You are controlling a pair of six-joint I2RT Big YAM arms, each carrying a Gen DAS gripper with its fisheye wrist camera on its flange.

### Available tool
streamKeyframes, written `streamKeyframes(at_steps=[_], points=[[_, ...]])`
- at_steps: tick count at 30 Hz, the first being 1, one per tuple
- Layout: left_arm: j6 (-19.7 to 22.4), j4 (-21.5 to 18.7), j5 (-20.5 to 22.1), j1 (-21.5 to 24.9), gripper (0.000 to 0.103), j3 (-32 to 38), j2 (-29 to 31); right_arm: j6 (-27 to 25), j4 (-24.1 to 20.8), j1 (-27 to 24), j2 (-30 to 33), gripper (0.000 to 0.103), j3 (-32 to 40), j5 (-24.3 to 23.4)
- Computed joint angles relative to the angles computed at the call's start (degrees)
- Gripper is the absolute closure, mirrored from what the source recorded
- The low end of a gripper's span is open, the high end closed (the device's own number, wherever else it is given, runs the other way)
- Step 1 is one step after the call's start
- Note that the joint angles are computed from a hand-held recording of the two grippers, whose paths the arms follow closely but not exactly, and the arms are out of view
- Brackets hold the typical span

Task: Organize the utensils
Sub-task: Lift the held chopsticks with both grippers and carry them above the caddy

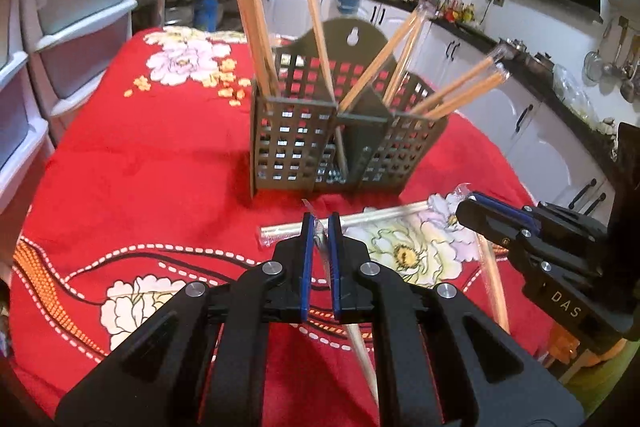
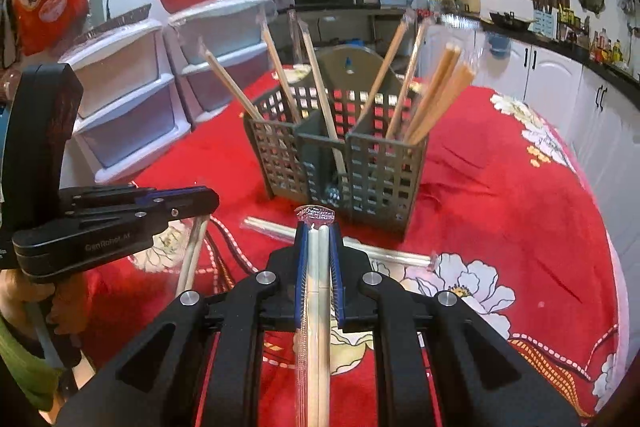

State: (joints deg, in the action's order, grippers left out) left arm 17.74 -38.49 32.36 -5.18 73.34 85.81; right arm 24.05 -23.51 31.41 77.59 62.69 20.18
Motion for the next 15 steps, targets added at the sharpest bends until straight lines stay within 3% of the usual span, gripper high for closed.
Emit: streamKeyframes(at_steps=[15], points=[[-4.5, 6.5, 2.0, 1.0, 0.101, -1.7, -4.5, -2.7, 4.6, 2.7, -4.7, 0.092, -1.1, 6.2]])
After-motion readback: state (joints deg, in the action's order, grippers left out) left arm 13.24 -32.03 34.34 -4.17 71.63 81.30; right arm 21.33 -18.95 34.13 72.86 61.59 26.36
